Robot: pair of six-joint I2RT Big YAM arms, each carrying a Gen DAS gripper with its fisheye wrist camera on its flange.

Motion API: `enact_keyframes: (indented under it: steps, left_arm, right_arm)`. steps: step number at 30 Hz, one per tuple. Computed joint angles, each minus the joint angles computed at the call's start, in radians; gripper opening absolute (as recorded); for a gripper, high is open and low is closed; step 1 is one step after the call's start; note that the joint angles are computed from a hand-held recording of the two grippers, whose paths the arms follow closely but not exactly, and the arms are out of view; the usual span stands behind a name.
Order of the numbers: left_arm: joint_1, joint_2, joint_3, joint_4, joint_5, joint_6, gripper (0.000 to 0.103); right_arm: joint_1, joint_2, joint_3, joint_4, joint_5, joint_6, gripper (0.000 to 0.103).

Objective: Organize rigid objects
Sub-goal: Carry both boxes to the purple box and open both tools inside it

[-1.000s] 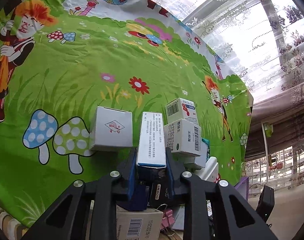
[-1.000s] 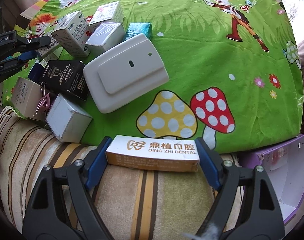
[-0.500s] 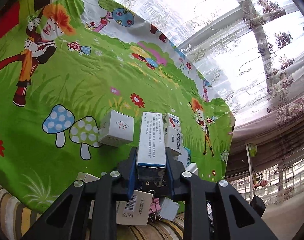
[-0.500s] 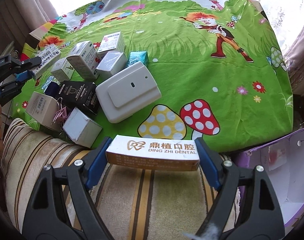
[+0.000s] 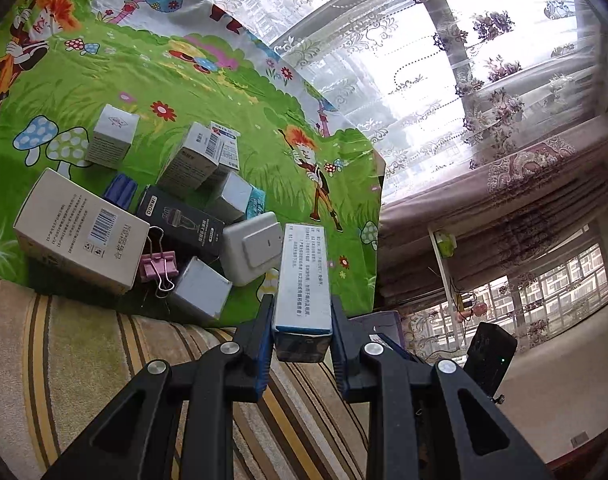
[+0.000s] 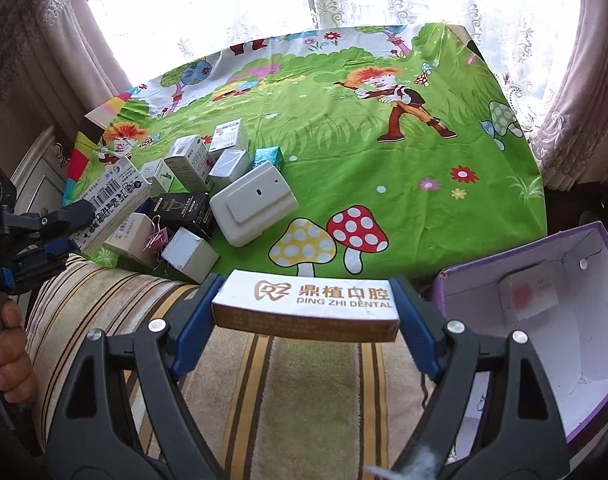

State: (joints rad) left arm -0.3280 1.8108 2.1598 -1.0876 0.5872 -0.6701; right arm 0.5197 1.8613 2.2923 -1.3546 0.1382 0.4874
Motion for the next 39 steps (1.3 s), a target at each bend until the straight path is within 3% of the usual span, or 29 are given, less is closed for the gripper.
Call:
enact_keyframes:
  steps: [10,19,26,30,33,39]
  left_arm:
    - [-0.135,0.027,0.034,-0.053,0.131,0.049,0.026]
    - [-0.192,0.061,0.063,-0.073,0.206,0.033,0.026]
    - [-0.255,0.209,0.308,-0.257,0.188,0.101,0.026]
    - [-0.274,0.308,0.477,-0.387,0.179,0.136,0.035]
    - [-0.272,0.282,0.431,-0.359,0.185,0.144,0.039]
    - [-0.266,0.239,0.358,-0.3,0.185,0.117,0.043]
  right_arm:
    - [-0.039,-0.264,-0.347,0.126,0.062,0.028,0.085]
    - [-0.061,-0.385,-0.462,0.084,0.258,0.052,0.085]
    - [-0.092,-0.432,-0.502,0.07,0.294,0.076,0.085]
    - [-0.11,-0.445,-0.525,0.069,0.282,0.096,0.086]
    - [-0.118,-0.455,-0.544,0.08,0.269,0.105,0.091]
    - [-0.111,-0.455,-0.555,0.096,0.246,0.101,0.091]
